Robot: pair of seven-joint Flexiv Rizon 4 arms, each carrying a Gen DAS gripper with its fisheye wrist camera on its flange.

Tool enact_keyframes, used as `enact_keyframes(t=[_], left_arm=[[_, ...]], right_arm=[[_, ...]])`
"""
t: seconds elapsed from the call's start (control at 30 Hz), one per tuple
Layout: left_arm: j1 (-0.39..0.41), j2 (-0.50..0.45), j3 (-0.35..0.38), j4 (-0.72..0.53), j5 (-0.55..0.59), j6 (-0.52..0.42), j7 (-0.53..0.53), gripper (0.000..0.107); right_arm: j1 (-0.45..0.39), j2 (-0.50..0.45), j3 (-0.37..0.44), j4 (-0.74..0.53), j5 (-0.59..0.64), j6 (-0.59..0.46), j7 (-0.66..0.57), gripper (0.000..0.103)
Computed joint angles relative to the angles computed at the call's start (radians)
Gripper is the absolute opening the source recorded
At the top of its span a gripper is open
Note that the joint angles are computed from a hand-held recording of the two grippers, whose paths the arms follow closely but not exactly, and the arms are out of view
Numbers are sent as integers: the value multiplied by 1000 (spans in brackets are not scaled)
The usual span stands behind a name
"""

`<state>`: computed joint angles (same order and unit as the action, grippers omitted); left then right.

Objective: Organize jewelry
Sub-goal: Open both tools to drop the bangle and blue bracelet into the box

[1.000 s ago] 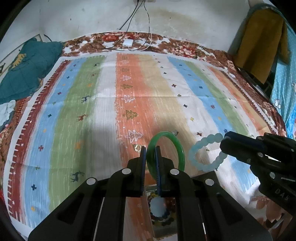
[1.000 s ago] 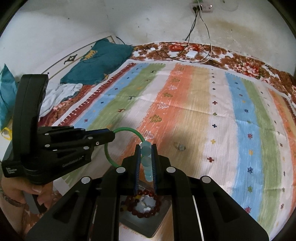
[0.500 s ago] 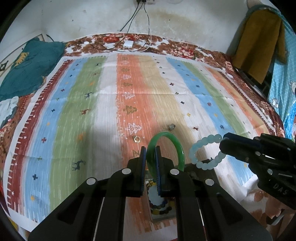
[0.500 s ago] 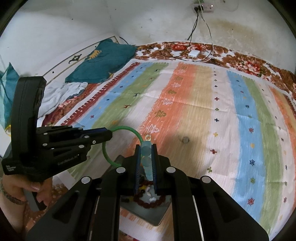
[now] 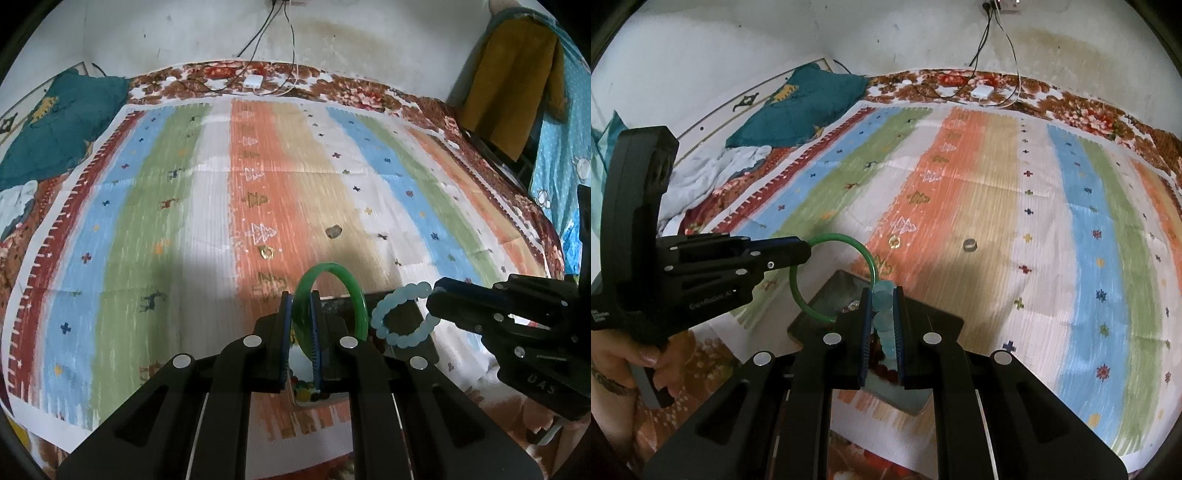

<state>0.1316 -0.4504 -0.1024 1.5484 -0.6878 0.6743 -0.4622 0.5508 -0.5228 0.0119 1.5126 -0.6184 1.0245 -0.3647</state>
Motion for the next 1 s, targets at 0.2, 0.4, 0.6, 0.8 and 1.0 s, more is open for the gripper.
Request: enact_keyframes(t=[0.2, 0.4, 0.6, 0.8, 1.0], left_arm=[[-1, 17, 7, 30, 6, -10, 15, 9], [-3, -20, 21, -24, 59, -99, -61, 30], [0, -26, 16, -25, 51, -46, -71, 59], [0, -64, 16, -74, 86, -49, -120, 70], [-1, -107, 8, -134, 116, -49, -164, 75]], right_arm=[[-2, 4, 10, 12, 18, 3, -2, 12], [-10, -3, 26, 5, 61, -4, -32, 22], [-10, -4, 13, 8, 63, -6, -15, 44], [-19, -11, 8, 0, 62, -43, -8, 52], [-32, -32, 8, -36, 72, -89, -35, 60]])
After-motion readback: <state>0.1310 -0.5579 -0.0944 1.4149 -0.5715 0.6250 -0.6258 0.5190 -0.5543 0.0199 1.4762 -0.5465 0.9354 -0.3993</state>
